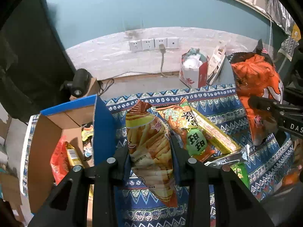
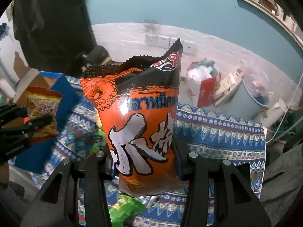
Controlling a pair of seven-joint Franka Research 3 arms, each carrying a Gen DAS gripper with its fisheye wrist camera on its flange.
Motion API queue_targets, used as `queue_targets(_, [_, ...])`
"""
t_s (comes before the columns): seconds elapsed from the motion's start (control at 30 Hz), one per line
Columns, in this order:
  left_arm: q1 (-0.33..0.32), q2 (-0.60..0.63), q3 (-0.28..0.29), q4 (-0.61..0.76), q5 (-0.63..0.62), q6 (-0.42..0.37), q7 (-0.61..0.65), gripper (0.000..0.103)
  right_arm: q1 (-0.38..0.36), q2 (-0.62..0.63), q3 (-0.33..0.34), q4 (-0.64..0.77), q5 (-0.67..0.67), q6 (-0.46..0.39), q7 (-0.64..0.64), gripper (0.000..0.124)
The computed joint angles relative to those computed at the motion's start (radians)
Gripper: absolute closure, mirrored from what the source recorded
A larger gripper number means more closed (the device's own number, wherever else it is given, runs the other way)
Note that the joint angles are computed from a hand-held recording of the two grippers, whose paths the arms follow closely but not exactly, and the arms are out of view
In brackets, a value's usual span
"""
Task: Organize snacks
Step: 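Carry both bags over the box and open the left tool to drop the chip bag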
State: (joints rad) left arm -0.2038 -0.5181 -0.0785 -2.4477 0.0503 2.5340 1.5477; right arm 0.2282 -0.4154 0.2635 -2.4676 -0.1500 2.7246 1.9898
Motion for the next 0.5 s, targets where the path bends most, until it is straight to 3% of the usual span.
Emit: queue_targets(0.5, [0.012,-0.150,0.019,-0.053,0.036,-0.005,0.007,0.067,0.052,-0.030,0.021,0.032,0.056,0.021,-0.026,0.080])
